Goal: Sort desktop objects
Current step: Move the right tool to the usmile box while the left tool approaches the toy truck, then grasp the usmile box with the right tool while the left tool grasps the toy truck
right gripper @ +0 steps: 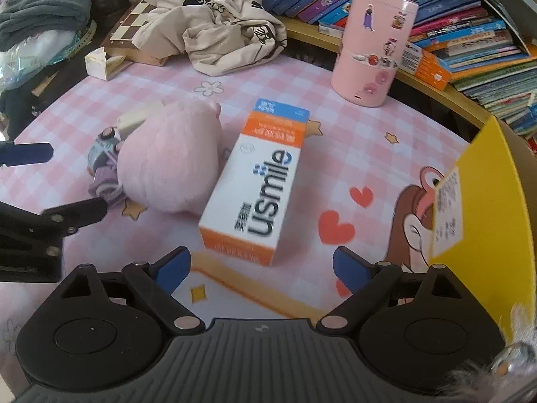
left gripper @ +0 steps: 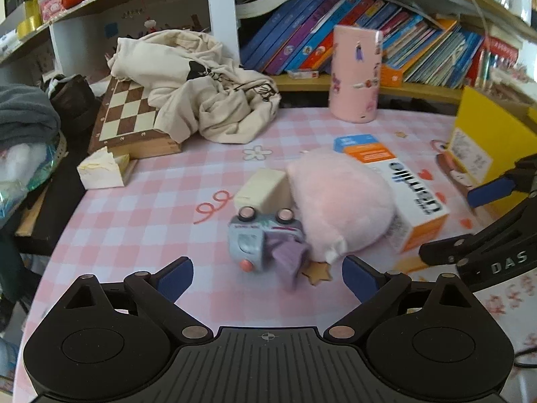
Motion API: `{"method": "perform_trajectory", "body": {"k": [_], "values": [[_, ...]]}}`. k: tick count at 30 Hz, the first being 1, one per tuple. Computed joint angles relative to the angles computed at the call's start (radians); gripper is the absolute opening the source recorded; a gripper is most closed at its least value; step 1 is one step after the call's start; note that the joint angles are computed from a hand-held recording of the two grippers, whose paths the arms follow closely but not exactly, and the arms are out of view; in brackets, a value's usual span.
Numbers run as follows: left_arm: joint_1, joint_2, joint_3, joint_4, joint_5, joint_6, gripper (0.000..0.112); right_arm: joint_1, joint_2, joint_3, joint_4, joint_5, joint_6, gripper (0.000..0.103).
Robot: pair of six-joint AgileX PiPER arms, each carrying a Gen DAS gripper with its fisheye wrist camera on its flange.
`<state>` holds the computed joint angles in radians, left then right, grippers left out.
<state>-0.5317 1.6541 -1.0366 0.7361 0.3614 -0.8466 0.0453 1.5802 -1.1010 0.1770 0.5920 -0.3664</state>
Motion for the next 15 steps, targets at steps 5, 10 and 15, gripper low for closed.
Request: {"method": "perform_trajectory", "body": {"k": [5,10,15], "values": [[0.010,0.067,-0.060,0.010,0.012,0.034,0.091,0.007,0.054,-0.051,-0.005,-0.002,0.011,0.086],[0.011,0.112,-0.111,-0.019,0.021,0.087,0.090,0.008,0.080,-0.072,-0.046,-0.021,0.058,0.079],[0.011,0.136,-0.139,-0.051,0.005,0.130,0.090,-0.023,0.092,-0.084,-0.045,-0.016,0.064,0.075]]}}
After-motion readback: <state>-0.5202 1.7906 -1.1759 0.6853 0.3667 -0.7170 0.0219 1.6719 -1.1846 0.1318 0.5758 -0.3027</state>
